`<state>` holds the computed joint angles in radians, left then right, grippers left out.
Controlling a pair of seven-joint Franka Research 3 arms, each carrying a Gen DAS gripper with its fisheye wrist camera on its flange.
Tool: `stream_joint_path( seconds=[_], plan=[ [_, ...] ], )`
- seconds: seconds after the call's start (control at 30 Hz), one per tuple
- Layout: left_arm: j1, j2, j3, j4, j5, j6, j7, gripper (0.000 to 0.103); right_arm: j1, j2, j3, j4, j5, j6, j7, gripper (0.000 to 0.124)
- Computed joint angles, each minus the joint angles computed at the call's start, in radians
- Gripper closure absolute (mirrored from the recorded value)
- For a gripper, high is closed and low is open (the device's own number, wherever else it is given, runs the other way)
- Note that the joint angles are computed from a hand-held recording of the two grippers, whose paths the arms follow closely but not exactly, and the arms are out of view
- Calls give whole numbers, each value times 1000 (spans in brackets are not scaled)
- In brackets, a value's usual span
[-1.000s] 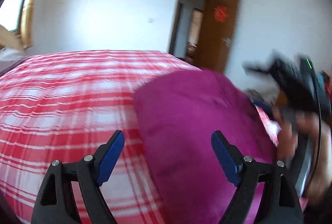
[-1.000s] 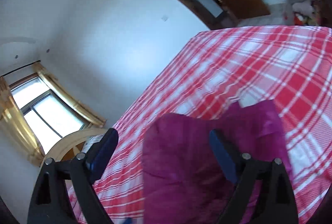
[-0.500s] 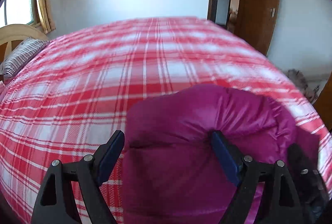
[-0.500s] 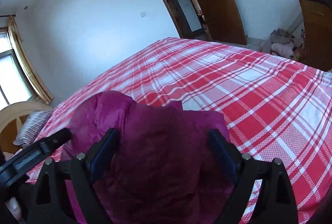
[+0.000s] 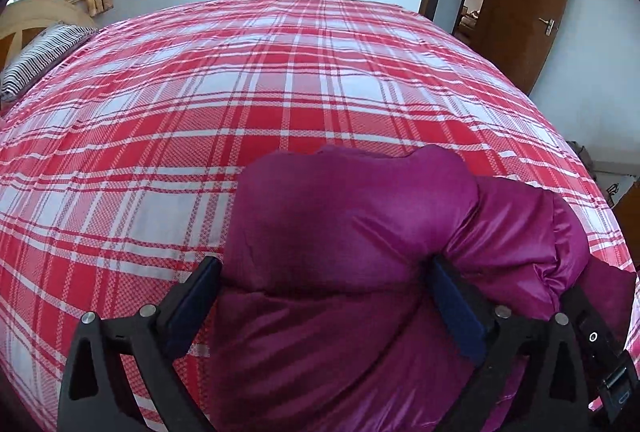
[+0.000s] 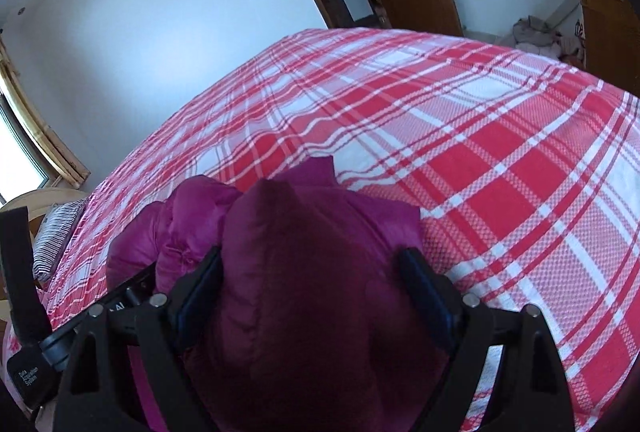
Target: Fold large clothes
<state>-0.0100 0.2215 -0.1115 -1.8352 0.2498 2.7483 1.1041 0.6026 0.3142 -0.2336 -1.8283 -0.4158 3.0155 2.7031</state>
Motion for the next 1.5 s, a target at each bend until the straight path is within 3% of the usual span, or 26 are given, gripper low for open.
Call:
stream_joint_path(
  seconds=[0.1, 0.27, 0.7, 1.03, 1.5],
  plan=[
    [-12, 2, 10, 3, 34, -5, -26, 1, -35, 8, 43, 11, 49, -20, -52, 34],
    [-19, 10, 11, 17, 63, -32, -44, 1, -37, 15, 51, 24, 76, -49, -83, 34],
    [4, 30, -10, 34, -26, -55, 23, 0, -50, 45, 87, 115, 6, -223, -80, 33],
    [1, 32, -7, 36, -32, -54, 25, 0, -69, 54, 115, 139, -20, -265, -76, 32],
    [3, 33, -8, 34, -37, -51, 28, 0, -81, 65, 126, 147, 13, -261, -107, 29]
  ],
)
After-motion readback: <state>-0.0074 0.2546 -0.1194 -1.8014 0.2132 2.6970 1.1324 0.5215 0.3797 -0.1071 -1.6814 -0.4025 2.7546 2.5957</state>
